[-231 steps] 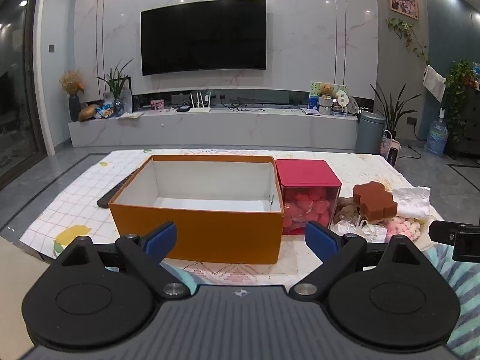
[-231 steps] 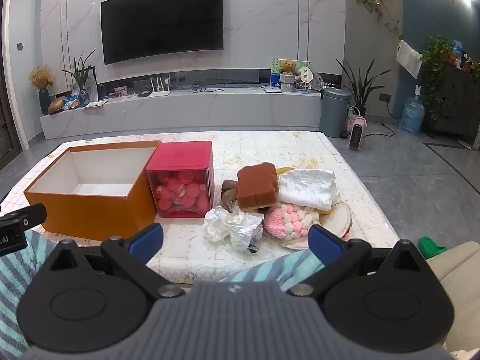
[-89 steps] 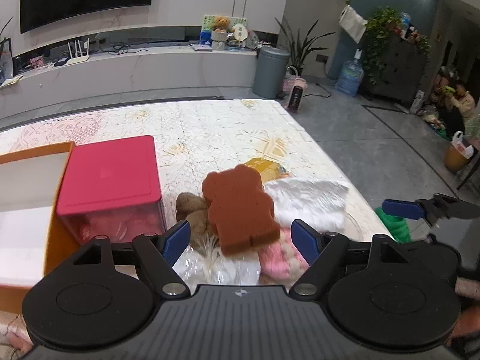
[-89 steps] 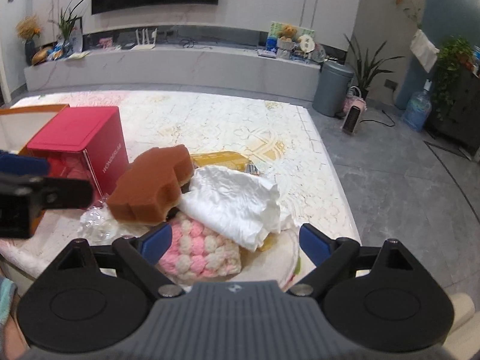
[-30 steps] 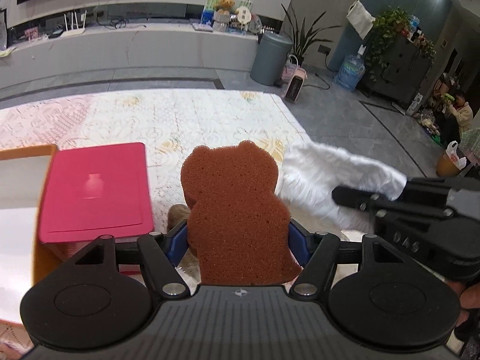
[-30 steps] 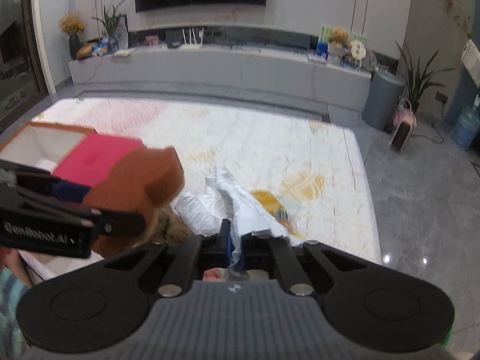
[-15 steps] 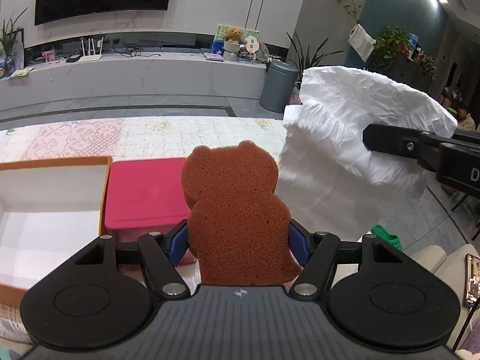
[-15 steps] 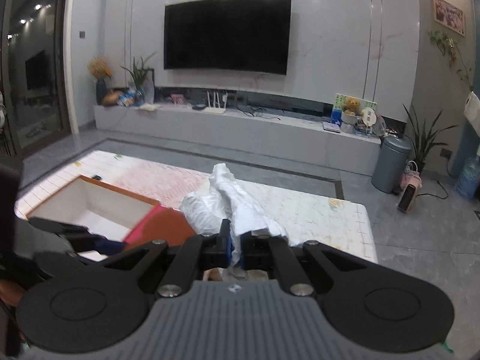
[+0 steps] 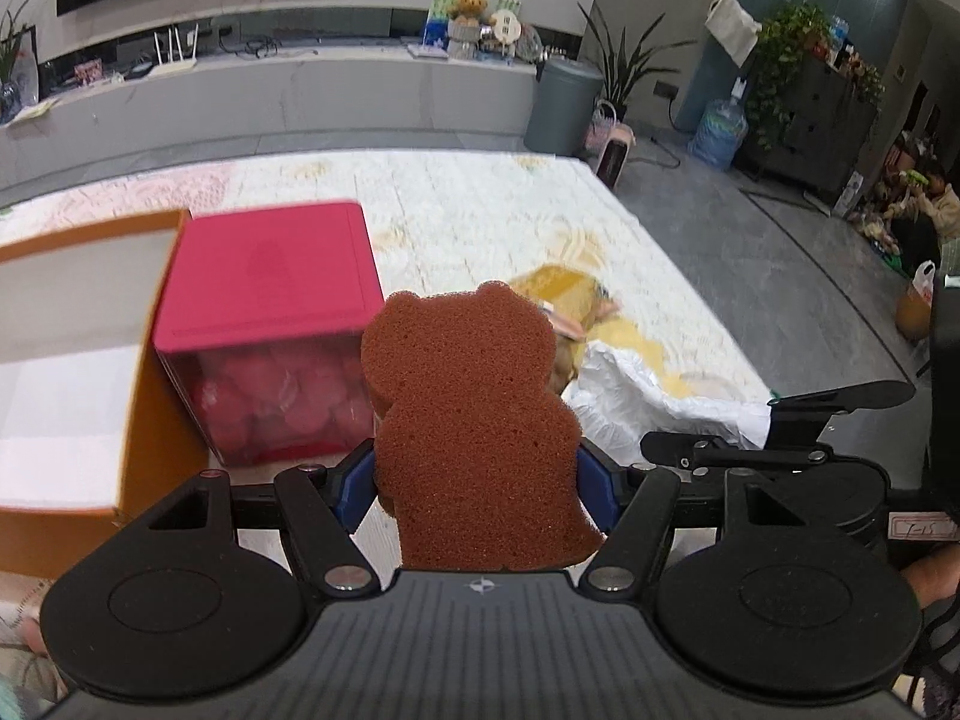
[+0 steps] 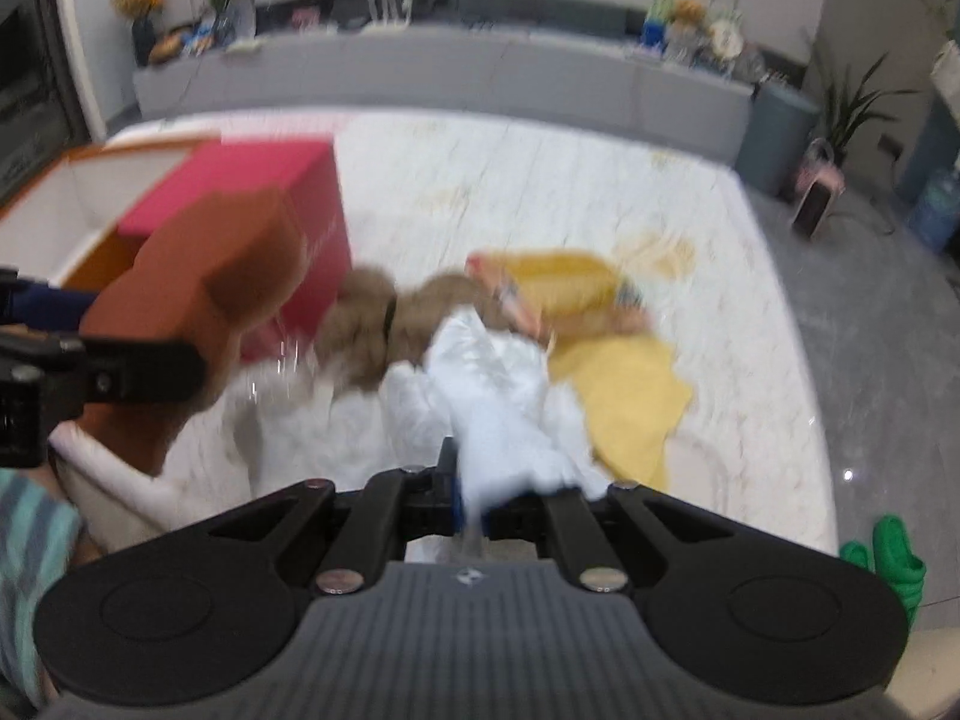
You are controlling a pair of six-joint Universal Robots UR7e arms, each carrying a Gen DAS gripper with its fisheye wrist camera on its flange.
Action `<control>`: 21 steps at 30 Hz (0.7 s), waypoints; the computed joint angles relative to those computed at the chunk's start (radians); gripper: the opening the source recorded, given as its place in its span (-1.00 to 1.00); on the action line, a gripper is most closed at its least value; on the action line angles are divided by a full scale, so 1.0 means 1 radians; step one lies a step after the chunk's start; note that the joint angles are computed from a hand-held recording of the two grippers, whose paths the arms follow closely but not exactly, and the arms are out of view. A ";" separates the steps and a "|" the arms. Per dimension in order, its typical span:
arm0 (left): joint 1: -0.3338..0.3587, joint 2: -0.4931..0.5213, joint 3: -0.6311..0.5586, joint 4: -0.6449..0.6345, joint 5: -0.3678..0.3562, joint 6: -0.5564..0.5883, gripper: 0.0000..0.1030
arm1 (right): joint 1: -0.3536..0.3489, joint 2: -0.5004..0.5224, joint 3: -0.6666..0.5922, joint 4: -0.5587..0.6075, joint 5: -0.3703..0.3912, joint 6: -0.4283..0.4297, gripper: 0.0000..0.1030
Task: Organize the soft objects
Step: 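Lift the bear sponge with the left gripper while the right gripper grasps and lifts the white cloth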
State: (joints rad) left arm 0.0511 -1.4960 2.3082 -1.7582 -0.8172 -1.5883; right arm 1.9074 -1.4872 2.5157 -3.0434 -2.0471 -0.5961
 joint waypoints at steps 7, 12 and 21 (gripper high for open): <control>0.008 0.007 0.026 -0.024 -0.031 0.014 0.50 | -0.037 -0.012 -0.032 0.162 0.028 0.005 -0.78; -0.007 -0.006 0.039 0.009 -0.049 -0.015 0.50 | -0.027 -0.065 -0.041 0.231 0.037 -0.037 0.43; -0.042 -0.041 0.065 0.061 -0.086 -0.073 0.50 | 0.085 0.036 -0.081 0.221 -0.101 -0.271 0.95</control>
